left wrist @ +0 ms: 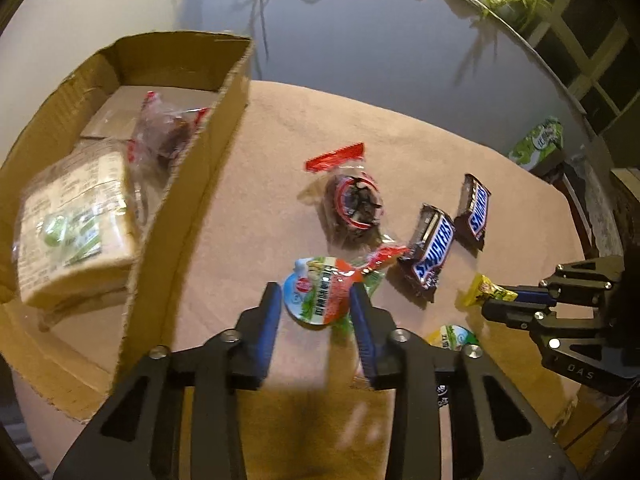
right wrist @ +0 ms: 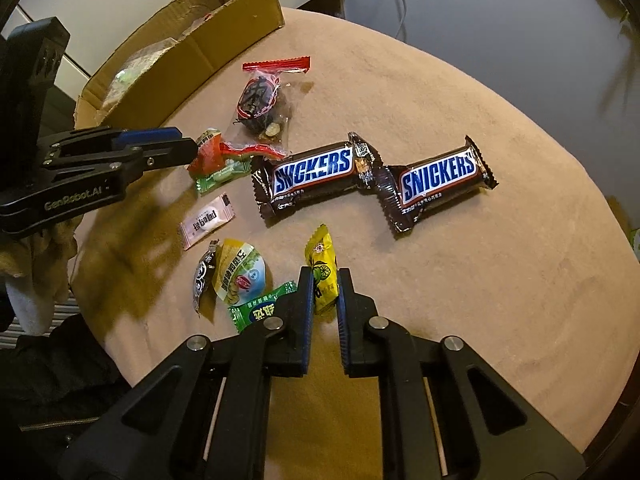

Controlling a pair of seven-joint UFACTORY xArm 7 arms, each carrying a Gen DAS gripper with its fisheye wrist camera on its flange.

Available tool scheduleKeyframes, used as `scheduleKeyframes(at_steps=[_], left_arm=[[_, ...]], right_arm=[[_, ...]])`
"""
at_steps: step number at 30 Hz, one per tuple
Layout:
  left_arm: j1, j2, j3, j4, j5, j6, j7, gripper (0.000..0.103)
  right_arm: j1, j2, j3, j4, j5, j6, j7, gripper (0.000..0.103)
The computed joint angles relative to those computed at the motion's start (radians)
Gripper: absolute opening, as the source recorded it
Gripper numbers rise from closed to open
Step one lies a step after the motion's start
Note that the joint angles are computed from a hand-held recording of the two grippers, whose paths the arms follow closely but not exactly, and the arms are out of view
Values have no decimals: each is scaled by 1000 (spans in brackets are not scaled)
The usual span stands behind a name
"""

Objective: Organize snacks
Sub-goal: 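Close the right tool on the small yellow packet and lift it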

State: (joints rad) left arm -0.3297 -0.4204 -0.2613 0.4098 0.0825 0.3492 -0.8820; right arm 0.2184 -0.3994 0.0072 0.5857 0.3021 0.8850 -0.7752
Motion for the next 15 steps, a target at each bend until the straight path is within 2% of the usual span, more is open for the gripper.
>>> scheduleKeyframes(at_steps=[1,3,8,15], left_arm=[[12,19,-11,15,15,8,-6,44],[18,57,-13,37,23,18,-15,46],[23,110,-11,63,45,13,-39,46],[30,108,-14,58,80,8,-80,38]], right_arm=[[1,1,1,1,1,1,1,11],[0,7,-1,-2,1,-4,-6,11],[0,19,4,-1,0,-16,-7,11],[-5,25,6,0,-8,-25,1,11]])
